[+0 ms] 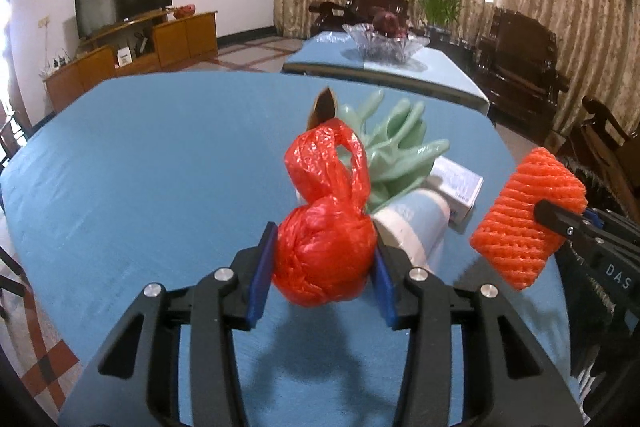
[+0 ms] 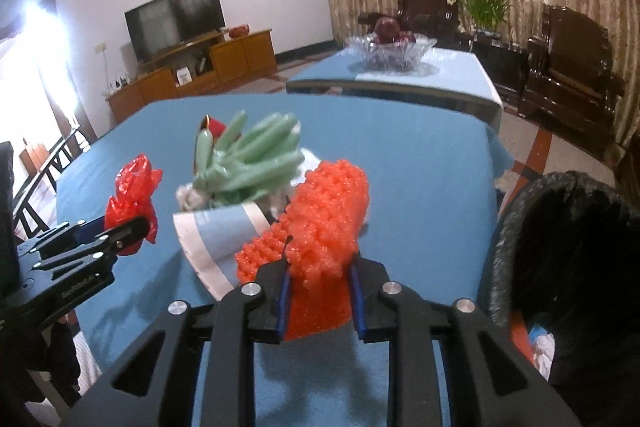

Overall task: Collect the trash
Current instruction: 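Carry the red bag and orange net over the black bin and open both tools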

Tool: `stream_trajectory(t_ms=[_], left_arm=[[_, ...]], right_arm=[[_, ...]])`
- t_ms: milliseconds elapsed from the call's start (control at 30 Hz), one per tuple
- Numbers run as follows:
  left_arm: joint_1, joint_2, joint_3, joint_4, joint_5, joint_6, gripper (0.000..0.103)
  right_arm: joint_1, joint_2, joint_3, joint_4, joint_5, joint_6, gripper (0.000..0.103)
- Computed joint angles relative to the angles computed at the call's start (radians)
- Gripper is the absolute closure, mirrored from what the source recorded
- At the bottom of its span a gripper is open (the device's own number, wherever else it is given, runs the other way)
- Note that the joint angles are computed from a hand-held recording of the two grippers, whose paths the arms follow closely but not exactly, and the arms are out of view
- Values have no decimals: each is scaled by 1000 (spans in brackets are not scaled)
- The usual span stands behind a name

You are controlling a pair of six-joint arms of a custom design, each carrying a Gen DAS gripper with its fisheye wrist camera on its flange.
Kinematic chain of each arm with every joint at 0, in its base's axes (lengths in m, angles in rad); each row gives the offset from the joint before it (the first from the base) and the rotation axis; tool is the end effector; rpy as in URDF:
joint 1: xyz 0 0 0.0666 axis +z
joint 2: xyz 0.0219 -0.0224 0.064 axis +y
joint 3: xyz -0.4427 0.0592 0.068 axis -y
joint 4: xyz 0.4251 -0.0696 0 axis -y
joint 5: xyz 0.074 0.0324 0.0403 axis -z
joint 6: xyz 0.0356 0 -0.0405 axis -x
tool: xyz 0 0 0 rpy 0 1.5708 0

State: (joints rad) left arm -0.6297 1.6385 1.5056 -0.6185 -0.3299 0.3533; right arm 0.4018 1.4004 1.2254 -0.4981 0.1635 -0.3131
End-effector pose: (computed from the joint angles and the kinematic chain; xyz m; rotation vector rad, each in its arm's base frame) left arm 0.5073 -0.3559 0.4377 0.1502 2.2714 -0.1321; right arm 0.4788 0.1967 0.4362 -0.0110 2.2412 0.2055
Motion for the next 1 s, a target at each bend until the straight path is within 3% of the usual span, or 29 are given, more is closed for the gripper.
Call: stream_trajectory(t_ms=[467, 1000], left_arm=[[-44, -9, 78, -15, 2, -30, 61], [-136, 68, 206, -10, 39, -83, 61]], right_arm=[[-25, -100, -8, 9, 41, 5, 79], [-83, -214, -65, -6, 105, -8, 79]])
